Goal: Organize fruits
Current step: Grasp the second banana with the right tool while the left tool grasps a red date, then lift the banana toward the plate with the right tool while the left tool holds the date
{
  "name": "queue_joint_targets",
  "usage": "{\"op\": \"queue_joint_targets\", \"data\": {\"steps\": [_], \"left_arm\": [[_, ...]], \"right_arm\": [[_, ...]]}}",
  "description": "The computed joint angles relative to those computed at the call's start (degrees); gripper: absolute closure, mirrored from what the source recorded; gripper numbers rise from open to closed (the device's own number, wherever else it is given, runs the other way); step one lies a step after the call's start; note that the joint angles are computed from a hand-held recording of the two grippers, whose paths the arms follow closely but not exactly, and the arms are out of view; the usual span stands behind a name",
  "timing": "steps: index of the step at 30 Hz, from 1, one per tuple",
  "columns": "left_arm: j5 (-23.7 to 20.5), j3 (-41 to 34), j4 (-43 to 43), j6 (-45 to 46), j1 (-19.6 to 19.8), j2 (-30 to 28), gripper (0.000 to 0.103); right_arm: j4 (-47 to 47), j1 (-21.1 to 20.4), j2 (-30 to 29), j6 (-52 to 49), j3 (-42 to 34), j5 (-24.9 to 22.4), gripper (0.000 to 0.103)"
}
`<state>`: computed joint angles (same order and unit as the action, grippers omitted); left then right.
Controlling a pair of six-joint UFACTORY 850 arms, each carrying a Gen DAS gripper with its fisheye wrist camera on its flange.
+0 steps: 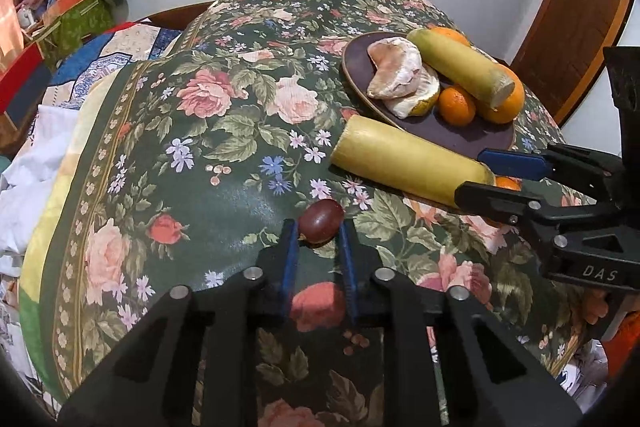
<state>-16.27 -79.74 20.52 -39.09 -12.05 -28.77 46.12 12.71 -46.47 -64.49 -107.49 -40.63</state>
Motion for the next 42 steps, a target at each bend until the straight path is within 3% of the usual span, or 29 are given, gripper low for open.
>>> {"op": "queue_joint_targets", "data": {"steps": [7, 15, 20, 28, 31, 34, 42], "left_arm": [[1.39, 1.97, 0.00, -0.51, 0.14, 1.62, 0.084], [0.82, 7.85, 11.88, -12.95, -0.36, 6.39, 0.084], [0.25, 10.39, 15.50, -16.78, 0.15, 8.21, 0.084], [2.86, 11.30, 12.26, -12.95, 1.19, 8.30, 0.084], [3.00, 11.02, 13.46, -13.22, 1.10, 7.96, 0.083], [3.54, 10.82, 13.76, -13.26, 1.21, 7.65, 0.082], [3.79, 10.55, 18.36, -17.49, 1.18, 7.28, 0.085]], "right_arm": [[0.86, -0.24, -0.37, 0.31, -1.00, -3.80, 0.056], [2.11, 0.53, 1.55, -3.50, 0.96, -7.89, 0.056], [-1.07, 2.07, 0.31, -1.57, -1.06, -4.90, 0.056], [-9.35, 4.68, -6.38, 6.15, -11.98, -6.52, 0.056], [-11.36, 5.41, -7.52, 7.78, -13.91, -6.22, 0.061], [-11.52, 5.63, -7.22, 7.28, -13.48, -4.92, 0.070], [-5.20, 4.15, -5.42, 4.93, -10.90, -4.83, 0.070]]}}
